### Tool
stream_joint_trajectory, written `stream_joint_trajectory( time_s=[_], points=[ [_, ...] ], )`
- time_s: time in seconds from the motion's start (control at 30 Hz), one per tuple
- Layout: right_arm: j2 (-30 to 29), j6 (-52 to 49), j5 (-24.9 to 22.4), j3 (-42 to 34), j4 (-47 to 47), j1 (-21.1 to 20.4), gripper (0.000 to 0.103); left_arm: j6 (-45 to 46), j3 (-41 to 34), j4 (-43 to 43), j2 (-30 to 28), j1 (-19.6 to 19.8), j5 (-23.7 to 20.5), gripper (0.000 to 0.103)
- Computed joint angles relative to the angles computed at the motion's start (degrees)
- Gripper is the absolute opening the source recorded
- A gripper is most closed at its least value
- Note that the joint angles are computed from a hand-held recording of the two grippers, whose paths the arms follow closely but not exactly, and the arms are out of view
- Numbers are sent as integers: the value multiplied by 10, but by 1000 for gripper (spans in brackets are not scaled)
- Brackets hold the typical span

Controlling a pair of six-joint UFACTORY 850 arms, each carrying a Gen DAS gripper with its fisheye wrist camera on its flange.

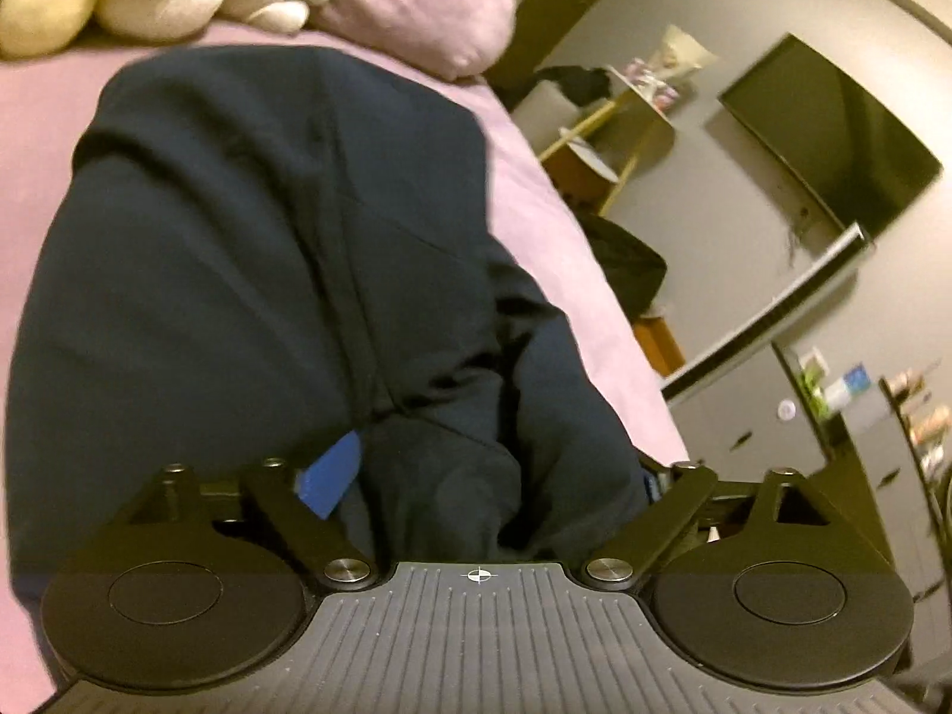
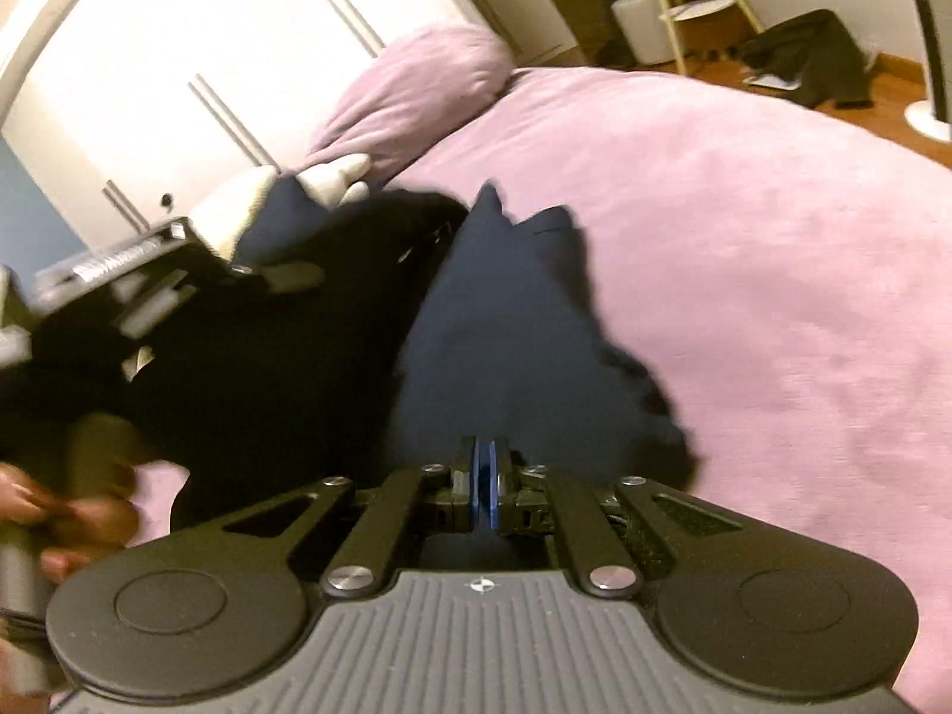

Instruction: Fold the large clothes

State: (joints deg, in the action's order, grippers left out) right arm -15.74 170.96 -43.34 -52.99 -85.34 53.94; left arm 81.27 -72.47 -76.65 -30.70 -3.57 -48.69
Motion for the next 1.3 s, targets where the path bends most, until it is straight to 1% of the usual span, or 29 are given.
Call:
stream_joint_trajectory(
  time_s=[0.03,0.1,0.17,0.2,0.27,0.3,0.33,0.37,0.4,0.43,0.47,0.5,0.6,0.63,0.7,0.77,0.8,0.87,0.9,0.93,0.97,1.0,1.03,1.07,1.13,1.17,1.2,1.23,1.3],
  points=[
    [4,-7,-5,2,13,1,3,-6,-2,11,5,8,-23,96],
    [8,-15,-23,1,26,4,3,1,4,14,18,40,-96,96],
    [14,-39,-50,-5,38,8,5,9,13,15,33,73,-140,96],
    [20,-50,-68,-5,43,12,7,22,22,7,43,90,-147,96],
    [22,-81,-97,-24,36,12,7,52,43,-34,62,122,-121,97],
    [20,-98,-108,-36,28,12,7,62,48,-52,67,135,-100,97],
    [13,-122,-113,-55,9,7,7,72,54,-77,71,146,-62,97],
    [4,-156,-106,-78,-5,0,7,72,54,-93,70,153,-28,97],
    [-8,-213,-88,-108,4,-13,7,64,51,-102,66,159,1,97],
    [-33,-273,-59,-153,10,-30,7,39,43,-100,58,165,29,97],
    [-54,-333,-36,-192,29,-41,7,11,33,-95,51,165,48,97],
    [-88,-393,-13,-242,43,-53,7,-15,25,-89,42,168,64,97],
    [-200,-573,-10,-397,82,-63,7,-54,2,-71,21,160,108,97],
    [-234,-633,-5,-446,101,-72,7,-54,-8,-71,14,154,127,97],
    [-302,-753,-5,-547,160,-87,7,-14,-3,-104,13,139,167,97],
    [-359,-834,-16,-621,198,-104,7,-14,-24,-110,1,116,198,97],
    [-377,-855,-24,-639,210,-110,7,-9,-20,-116,4,106,202,97],
    [-389,-872,-39,-628,227,-127,7,0,-22,-127,2,88,205,97],
    [-393,-852,-54,-619,208,-131,7,24,-21,-152,2,72,209,97],
    [-391,-807,-85,-594,181,-134,7,54,-23,-181,-1,57,212,97],
    [-369,-748,-93,-549,166,-138,7,105,-20,-232,-3,43,213,98],
    [-343,-688,-82,-505,164,-147,7,150,-17,-276,-5,29,213,100],
    [-312,-628,-67,-455,169,-156,5,176,-20,-304,-12,15,219,100],
    [-288,-568,-64,-414,163,-161,0,195,-25,-326,-22,1,221,100],
    [-256,-462,-57,-350,122,-163,0,205,-36,-338,-38,-21,240,100],
    [-247,-440,-56,-331,105,-161,0,200,-44,-335,-49,-32,263,100],
    [-244,-441,-63,-324,99,-157,0,180,-53,-317,-58,-38,279,102],
    [-244,-445,-72,-321,94,-152,0,174,-57,-312,-64,-41,285,102],
    [-232,-413,-82,-294,70,-145,0,179,-69,-313,-80,-49,319,103]
  ],
)
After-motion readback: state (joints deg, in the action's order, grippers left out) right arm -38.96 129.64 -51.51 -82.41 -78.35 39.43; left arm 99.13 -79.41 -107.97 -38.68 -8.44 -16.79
